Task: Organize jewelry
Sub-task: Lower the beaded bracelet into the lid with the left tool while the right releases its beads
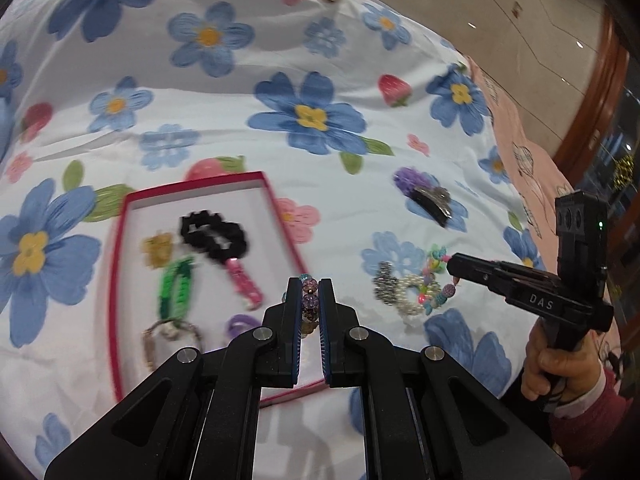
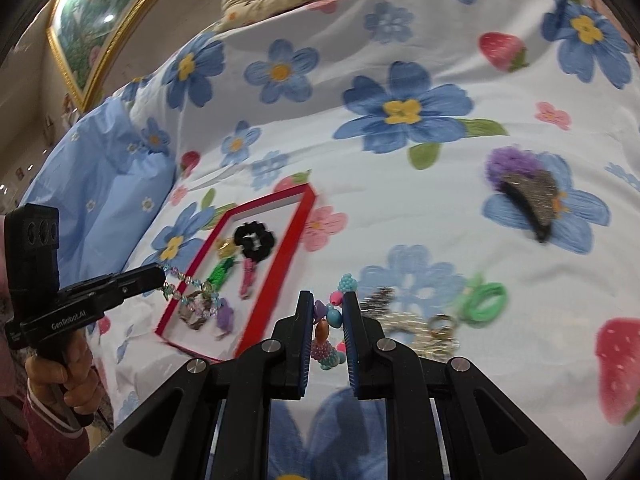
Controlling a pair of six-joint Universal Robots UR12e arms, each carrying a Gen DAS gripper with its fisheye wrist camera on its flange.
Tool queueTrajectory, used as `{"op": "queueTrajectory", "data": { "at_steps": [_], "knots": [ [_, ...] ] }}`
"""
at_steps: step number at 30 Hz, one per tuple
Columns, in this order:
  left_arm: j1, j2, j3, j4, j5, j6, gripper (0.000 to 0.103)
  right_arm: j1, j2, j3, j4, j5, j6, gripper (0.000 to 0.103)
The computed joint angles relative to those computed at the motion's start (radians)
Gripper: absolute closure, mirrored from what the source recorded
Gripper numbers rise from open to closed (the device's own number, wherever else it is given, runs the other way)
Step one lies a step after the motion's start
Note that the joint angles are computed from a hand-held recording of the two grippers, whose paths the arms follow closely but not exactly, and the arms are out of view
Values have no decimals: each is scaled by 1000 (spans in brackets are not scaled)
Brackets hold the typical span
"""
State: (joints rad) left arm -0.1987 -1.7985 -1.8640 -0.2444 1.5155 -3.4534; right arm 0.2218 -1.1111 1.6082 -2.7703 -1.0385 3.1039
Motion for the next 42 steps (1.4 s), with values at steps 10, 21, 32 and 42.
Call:
{"op": "queueTrajectory", "data": {
  "at_steps": [10, 21, 32, 42],
  "knots": [
    [38, 53, -72, 22, 41, -52, 97, 52, 25, -50, 46, 50, -68, 89],
    [73, 82, -135, 35, 17, -102, 97, 108, 61, -102, 135, 94, -140, 89],
    [98, 71, -179, -1, -13, -137, 97, 140, 110, -151, 228, 71, -171, 89],
    [99, 58, -184, -82, 32, -134, 96, 148, 118, -156, 273, -35, -207, 89]
  ]
}}
